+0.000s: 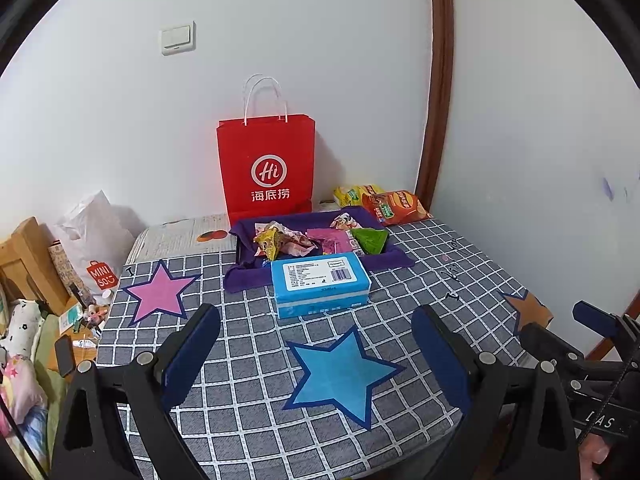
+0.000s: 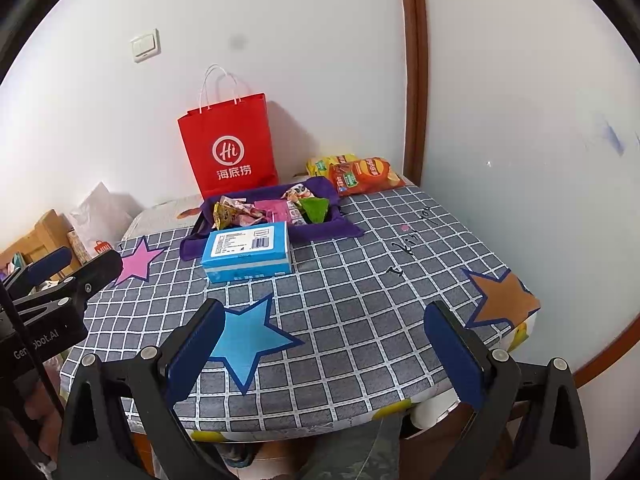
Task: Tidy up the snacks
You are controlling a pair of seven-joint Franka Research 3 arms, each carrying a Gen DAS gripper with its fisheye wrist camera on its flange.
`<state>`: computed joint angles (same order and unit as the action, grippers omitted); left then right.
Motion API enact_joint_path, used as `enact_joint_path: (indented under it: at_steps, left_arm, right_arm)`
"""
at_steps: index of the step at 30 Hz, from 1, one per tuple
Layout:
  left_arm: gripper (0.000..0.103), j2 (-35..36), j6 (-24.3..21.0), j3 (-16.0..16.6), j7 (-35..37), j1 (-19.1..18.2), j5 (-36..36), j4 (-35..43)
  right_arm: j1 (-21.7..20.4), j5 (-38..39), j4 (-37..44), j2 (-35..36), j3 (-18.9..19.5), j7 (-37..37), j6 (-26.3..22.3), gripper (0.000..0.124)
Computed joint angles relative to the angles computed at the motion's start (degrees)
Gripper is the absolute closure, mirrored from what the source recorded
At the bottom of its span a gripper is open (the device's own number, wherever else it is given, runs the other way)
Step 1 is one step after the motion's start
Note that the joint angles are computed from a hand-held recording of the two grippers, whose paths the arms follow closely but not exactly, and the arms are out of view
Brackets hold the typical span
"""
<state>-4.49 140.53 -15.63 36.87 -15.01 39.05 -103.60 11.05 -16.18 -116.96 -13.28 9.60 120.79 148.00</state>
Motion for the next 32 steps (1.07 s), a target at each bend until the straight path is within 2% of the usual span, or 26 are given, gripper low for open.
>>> enact_joint_path:
  at_steps: [32]
  left_arm:
    - [0.006, -0.15, 0.05, 0.04, -0.65, 0.26, 0.55, -0.26]
  right_arm:
    - [-0.11, 0.39, -0.58, -0.52, 0.41, -1.03, 1.32, 0.025]
